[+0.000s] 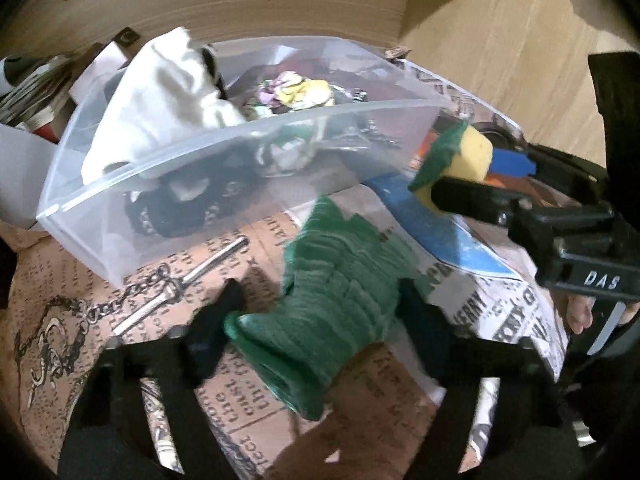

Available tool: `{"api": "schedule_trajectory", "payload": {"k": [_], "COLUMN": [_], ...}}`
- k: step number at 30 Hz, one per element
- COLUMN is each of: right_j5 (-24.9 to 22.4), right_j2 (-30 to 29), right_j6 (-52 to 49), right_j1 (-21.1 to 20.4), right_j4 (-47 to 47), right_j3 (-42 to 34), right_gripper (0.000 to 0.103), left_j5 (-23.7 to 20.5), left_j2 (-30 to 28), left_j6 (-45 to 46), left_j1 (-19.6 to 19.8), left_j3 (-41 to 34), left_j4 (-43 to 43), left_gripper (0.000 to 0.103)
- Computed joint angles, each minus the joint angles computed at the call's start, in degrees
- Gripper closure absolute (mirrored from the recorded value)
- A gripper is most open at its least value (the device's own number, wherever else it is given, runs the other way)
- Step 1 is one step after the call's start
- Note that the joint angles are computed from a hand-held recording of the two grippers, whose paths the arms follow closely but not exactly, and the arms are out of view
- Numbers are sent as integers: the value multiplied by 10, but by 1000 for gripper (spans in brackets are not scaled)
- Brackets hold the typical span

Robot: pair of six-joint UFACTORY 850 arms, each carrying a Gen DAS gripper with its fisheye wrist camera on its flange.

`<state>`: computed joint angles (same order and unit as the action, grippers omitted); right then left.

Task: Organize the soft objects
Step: 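Grasp the green knit glove with the left tool while the right tool grasps the yellow sponge, then lower the green glove and yellow sponge into the clear box and open both tools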

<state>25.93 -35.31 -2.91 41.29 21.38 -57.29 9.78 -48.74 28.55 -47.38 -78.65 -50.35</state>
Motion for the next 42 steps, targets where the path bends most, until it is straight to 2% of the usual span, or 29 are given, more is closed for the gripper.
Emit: {"api": "schedule_trajectory", "payload": {"k": [1,3,6,10,15,22,25,31,36,42], "right_j5": [5,15,26,43,66,92,99,92,49,-14], "right_j2": [3,9,17,28,41,51,50,31,-7,-51], "right_j6": [-1,-3,-15,-17,-20,-43,-46,-49,-65,-89], "right_j1": [0,3,8,10,12,16,15,9,0,-11], "right_j4": [2,7,21,25,26,38,37,29,39,56], "right_j3": [4,11,18,27,35,31,21,-14,-65,-118], "right_gripper": [46,46,45,45,45,45,45,45,45,45], "left_j5": [1,7,28,67,125,200,219,216,192,135], "left_j2": [1,5,14,36,86,126,128,133,100,44], "left_j6": [-9,-22,7,-7,-63,-23,-3,-2,37,82], "left_j1": [-1,-6,-16,-26,-32,-34,-36,-20,-7,16], "left_j3": [1,5,13,35,90,113,103,92,48,-17], "left_j4": [15,36,3,8,57,18,-4,-10,-41,-92], "left_gripper": [52,65,73,73,73,73,73,73,73,73]}}
